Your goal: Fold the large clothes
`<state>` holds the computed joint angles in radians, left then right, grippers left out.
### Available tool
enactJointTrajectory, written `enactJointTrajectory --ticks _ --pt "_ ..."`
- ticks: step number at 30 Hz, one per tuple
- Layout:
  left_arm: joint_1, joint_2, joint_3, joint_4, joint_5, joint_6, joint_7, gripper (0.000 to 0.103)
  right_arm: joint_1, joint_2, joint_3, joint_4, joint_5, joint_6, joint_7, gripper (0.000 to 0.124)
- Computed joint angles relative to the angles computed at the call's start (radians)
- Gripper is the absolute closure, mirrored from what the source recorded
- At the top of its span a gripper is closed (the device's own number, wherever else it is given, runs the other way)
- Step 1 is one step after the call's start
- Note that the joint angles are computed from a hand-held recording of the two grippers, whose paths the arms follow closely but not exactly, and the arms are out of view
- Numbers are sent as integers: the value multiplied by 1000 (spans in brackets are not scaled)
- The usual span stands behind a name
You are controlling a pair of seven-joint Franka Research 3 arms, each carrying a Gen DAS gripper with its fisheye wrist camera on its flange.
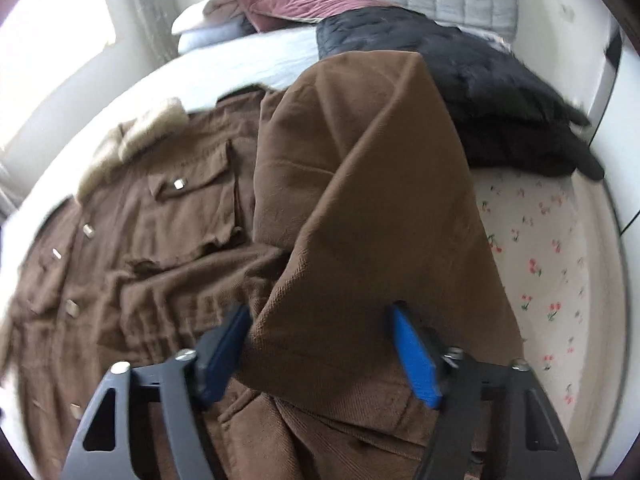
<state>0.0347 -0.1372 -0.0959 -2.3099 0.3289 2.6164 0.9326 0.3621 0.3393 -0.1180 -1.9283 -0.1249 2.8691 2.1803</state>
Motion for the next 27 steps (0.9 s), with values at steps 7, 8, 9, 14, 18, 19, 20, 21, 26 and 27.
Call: enactJointTrajectory --ticks 7,8,9,14,18,19,20,21,26,27 --pt "-40 28 -25 32 -7 -4 52 17 13 -93 -50 -61 -42 43 45 115" --pt "-43 29 -28 35 2 -5 51 17 21 -111 -68 -69 -90 48 76 115" --pt "-46 28 -31 37 12 -5 49 17 24 -125 -82 -72 -139 46 105 115" --pt "-57 18 -29 38 8 -2 63 17 -21 -164 -120 -6 -321 -37 181 116" --pt "-54 4 -29 29 12 -3 45 17 -91 -148 -130 90 -390 -107 225 117" --pt "-53 -1 -29 25 14 -4 40 17 -110 -130 -129 128 -399 -134 227 117" --pt "-51 -4 -29 23 16 -6 35 17 -128 -109 -127 169 -407 -160 225 117" --pt "-51 -6 -29 20 17 -7 32 17 -144 -96 -124 196 -418 -179 226 117" --pt "-46 -20 -33 14 43 -39 7 17 -175 1 -147 364 -536 -299 272 118" --pt "-45 -23 -33 12 48 -44 4 17 -177 12 -157 384 -568 -308 290 118"
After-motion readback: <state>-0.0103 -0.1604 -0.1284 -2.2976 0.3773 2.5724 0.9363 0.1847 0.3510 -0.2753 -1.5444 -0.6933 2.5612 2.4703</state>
